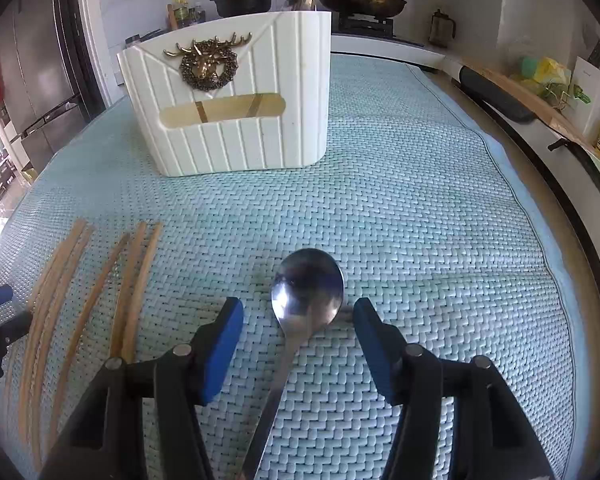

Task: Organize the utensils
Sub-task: 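Grasp another chopstick with the left gripper while the right gripper grasps the small steel spoon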

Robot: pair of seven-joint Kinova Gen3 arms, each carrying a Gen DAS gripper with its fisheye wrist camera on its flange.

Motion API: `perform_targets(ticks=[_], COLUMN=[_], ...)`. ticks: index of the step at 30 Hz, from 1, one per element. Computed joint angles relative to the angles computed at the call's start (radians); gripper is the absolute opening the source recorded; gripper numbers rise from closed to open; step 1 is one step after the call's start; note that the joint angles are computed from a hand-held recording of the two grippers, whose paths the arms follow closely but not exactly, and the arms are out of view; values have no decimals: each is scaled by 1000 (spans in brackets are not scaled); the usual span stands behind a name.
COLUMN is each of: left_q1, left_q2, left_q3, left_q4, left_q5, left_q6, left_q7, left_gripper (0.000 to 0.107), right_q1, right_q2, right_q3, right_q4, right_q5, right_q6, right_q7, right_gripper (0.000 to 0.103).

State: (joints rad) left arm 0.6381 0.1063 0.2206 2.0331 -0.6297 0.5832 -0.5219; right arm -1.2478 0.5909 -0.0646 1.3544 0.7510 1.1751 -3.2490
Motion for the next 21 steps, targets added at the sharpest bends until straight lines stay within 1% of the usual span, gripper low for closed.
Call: perform_targets(ticks=[7,10,12,14,17,19,21], left_q1=[-30,-34,-36,-40,-33,-22,-15], left_q2=[44,52,56,60,66,72,73], left_q3=[-16,-27,-32,-31,-35,-39,-41], left_q4=[-62,-79,-89,-100,-112,-119,-117], left_q5=[79,106,122,144,153,145,142], left_q6=[2,8,8,7,10,10,-1], left_q7=[-135,-168,-190,-221,-247,-247,-251], left_gripper=[84,82,76,64,52,48,47], right_q1=[3,3,0,2,7,8,16], right_q2=[13,8,6,-2,-5,-3,-1], right_q3=[4,7,7,8,7,6,6], right_q4=[-24,-17,-15,4,17,15,11], right_q5=[-4,-5,-4,2,12,18,22], right_q6=[15,15,20,13,9,12,12], right_q7=[22,18,12,0,-12,-14,-7], right_gripper=[59,59,58,57,57,55,50])
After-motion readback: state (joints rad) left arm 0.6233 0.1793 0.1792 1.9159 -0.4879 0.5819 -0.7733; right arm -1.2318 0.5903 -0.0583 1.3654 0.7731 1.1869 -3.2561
